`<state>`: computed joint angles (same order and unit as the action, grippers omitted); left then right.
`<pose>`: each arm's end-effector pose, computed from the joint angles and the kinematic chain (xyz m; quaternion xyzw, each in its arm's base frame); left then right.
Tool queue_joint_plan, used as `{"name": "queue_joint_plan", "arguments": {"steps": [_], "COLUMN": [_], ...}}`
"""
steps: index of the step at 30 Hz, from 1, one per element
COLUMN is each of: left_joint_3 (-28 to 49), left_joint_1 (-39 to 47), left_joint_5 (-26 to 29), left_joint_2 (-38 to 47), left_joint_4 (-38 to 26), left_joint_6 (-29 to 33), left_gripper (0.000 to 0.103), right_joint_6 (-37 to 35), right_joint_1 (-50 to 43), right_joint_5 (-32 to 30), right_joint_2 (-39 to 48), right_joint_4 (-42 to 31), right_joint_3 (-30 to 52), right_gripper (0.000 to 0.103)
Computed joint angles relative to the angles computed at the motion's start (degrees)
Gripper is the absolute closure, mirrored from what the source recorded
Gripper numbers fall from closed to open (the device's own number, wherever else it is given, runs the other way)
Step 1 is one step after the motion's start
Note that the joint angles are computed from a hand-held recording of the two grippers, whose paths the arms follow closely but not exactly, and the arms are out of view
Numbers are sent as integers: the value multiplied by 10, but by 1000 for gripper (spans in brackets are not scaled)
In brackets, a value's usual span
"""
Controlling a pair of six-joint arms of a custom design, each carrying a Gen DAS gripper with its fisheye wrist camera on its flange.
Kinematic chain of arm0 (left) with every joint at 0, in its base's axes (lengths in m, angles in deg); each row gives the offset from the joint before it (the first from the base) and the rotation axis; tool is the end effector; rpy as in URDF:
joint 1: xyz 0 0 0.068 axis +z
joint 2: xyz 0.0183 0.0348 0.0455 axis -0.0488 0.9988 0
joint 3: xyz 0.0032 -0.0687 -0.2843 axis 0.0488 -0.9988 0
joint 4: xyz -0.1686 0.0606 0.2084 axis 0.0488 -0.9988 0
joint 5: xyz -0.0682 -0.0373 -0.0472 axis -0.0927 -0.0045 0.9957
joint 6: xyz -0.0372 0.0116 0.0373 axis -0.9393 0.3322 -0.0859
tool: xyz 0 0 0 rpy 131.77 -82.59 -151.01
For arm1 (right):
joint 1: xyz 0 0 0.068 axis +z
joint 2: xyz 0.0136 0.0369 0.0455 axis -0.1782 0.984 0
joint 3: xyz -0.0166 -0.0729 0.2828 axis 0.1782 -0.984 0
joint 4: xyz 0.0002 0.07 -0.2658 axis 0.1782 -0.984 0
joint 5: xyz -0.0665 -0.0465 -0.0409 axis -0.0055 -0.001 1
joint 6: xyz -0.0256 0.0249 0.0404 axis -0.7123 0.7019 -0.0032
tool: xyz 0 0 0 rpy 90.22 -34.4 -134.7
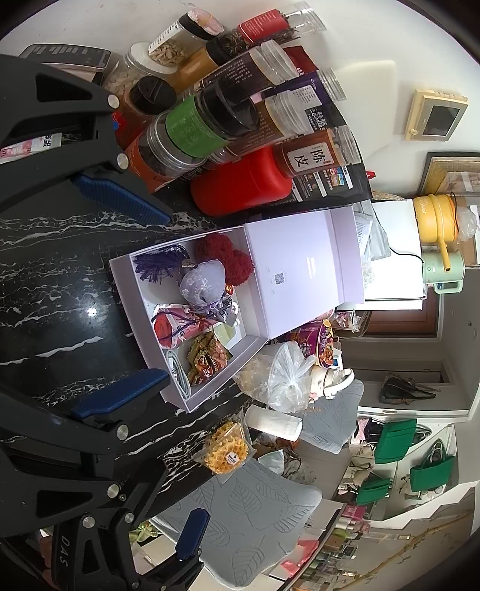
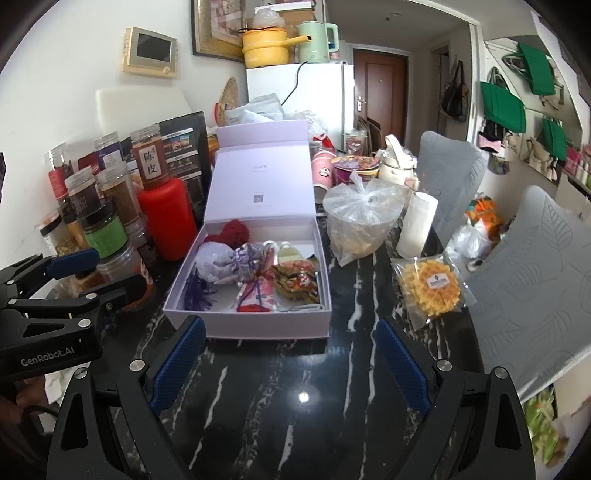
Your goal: Organize soft objects
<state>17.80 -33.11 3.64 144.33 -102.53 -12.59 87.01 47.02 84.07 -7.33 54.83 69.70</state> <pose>0.1767 -0.0903 0.2789 0.0493 0.9085 -0.0166 0.4147 0.1698 0.2322 0.2651 -0.1116 0.9005 0.0760 0.4133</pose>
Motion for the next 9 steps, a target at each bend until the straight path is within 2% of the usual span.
{"name": "queue_joint_plan", "arguments": {"steps": [9], "left_joint_3": [-3], "left_joint_1": [2], "left_joint_5": [4], "left_joint_2": [2], "left_joint_4": [4], "left_joint_6": [0], "left_gripper": [23], "right_joint_6": [3], "right_joint_1": [-4], "right_joint_5": [-3], "right_joint_2": [2], "right_joint_4": [0], "right_joint_3": [-2], "right_gripper": [8]}}
